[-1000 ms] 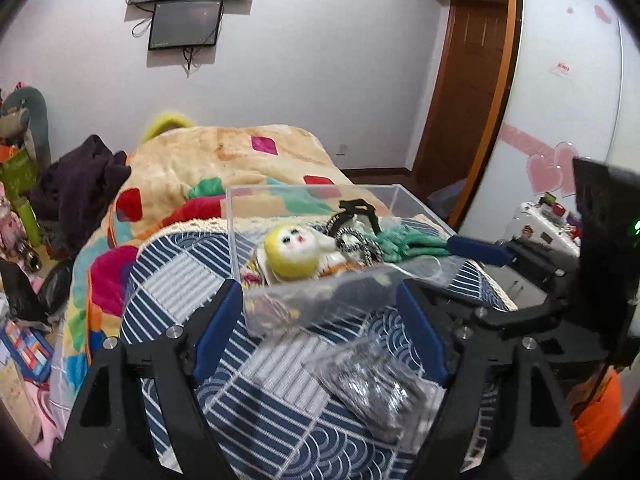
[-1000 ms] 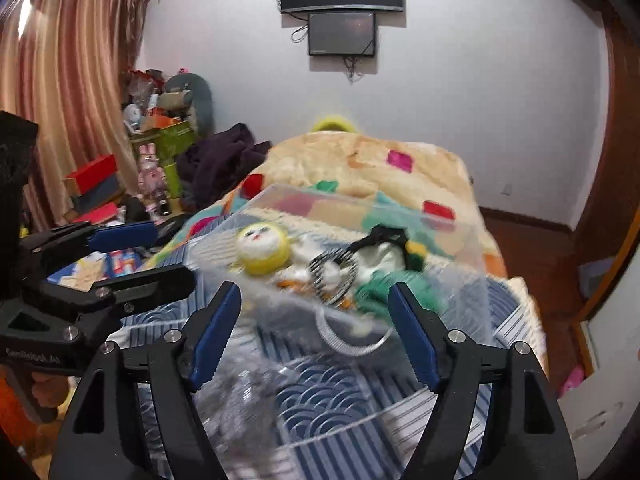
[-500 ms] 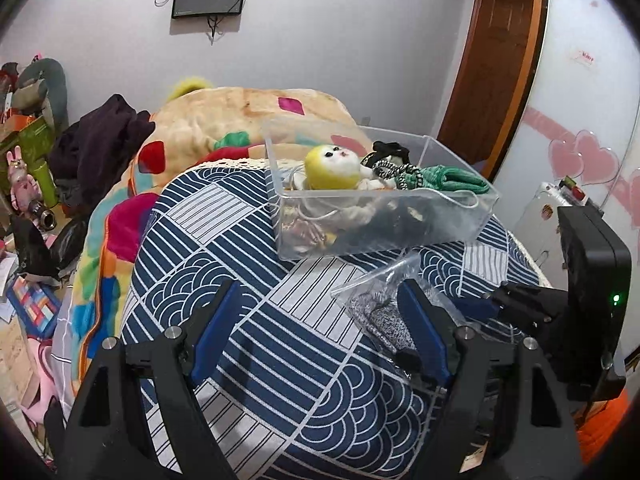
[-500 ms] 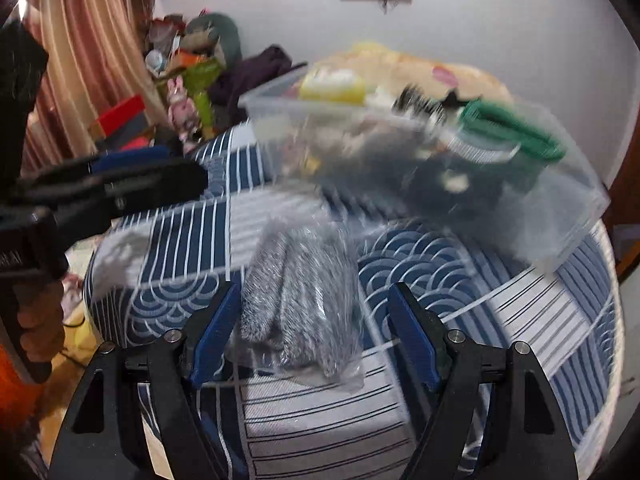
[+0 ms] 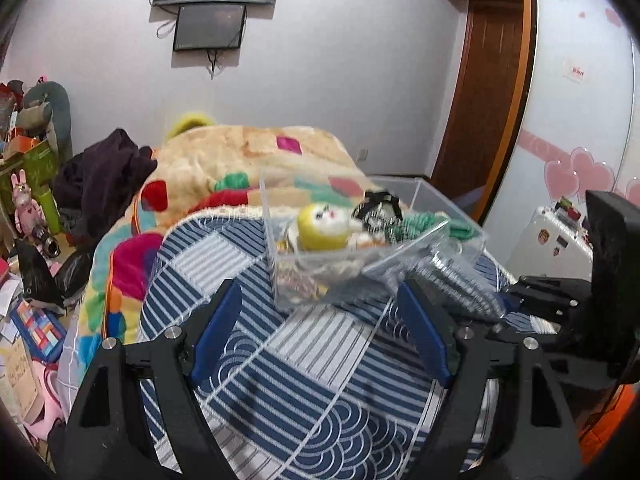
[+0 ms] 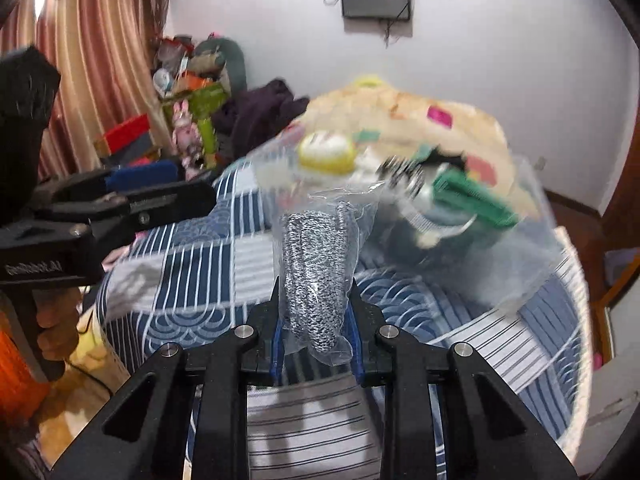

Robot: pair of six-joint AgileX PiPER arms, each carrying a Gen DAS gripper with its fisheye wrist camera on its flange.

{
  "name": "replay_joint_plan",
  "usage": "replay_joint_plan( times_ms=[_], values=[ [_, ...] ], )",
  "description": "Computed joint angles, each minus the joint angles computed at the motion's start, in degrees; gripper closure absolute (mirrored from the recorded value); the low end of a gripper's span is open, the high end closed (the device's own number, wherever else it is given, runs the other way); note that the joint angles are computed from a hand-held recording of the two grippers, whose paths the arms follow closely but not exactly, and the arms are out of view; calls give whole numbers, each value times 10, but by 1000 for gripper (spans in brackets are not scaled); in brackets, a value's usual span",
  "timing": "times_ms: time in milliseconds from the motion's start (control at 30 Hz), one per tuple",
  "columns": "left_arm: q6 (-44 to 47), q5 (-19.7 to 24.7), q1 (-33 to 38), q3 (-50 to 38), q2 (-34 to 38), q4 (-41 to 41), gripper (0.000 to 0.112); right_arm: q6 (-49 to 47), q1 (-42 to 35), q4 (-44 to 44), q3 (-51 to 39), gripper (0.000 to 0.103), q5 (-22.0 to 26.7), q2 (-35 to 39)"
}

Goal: Organize soft objects
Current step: 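Lift the foil packet and release it into the clear box with the right tool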

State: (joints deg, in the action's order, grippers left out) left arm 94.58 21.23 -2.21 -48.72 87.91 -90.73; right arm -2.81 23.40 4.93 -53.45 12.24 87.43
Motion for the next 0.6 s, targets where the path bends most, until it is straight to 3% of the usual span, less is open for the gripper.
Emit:
replay_joint_plan(
  times_ms=[267, 533, 600],
  values=[
    [58, -26, -20, -14, -4, -84, 28, 162, -22, -158, -34, 80, -23, -4],
    [60, -26, -24, -20, 2, -87, 28, 248, -43, -242, -128, 79, 24, 79],
    [58, -24, -24, -20, 2, -86, 28, 308, -42, -300, -131, 79, 34, 86]
  ],
)
